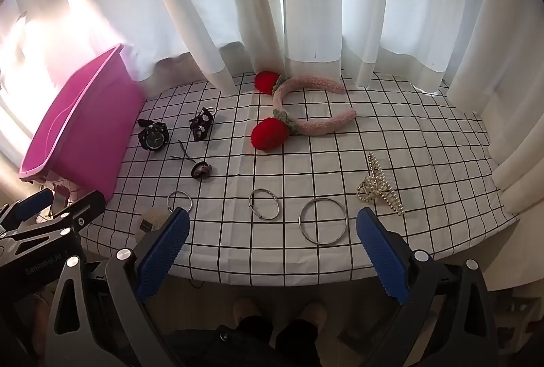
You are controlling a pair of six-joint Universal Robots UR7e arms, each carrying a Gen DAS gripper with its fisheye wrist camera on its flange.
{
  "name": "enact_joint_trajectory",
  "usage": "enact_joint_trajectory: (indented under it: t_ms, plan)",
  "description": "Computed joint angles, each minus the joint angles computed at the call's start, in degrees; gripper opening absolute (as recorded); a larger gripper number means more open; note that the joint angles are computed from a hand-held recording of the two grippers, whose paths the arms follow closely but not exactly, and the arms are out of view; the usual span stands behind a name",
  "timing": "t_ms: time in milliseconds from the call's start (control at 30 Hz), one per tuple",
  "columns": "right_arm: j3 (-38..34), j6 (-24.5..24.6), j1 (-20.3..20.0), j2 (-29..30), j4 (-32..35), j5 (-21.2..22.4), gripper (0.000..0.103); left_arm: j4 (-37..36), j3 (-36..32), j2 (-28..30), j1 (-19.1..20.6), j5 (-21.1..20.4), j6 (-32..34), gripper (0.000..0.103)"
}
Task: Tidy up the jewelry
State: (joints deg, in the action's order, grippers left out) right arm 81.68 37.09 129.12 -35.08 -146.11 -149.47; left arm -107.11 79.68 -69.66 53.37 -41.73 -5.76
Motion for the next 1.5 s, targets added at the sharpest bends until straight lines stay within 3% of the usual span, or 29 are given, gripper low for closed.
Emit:
enact_joint_trajectory:
  t_ms: [733, 1500]
  plan:
    - [-0.1, -2.8, -1.1, 0.3, -2.5, 1.3, 0.094, 1.0, -2.9, 2.0, 0.7, 0.3, -0.2, 0.097]
    - [-0.4, -2.5, -1.2, 0.5, -2.3, 1.5, 0.094, 0.1, -2.2, 1.8, 0.5, 0.8, 0.2, 0.097]
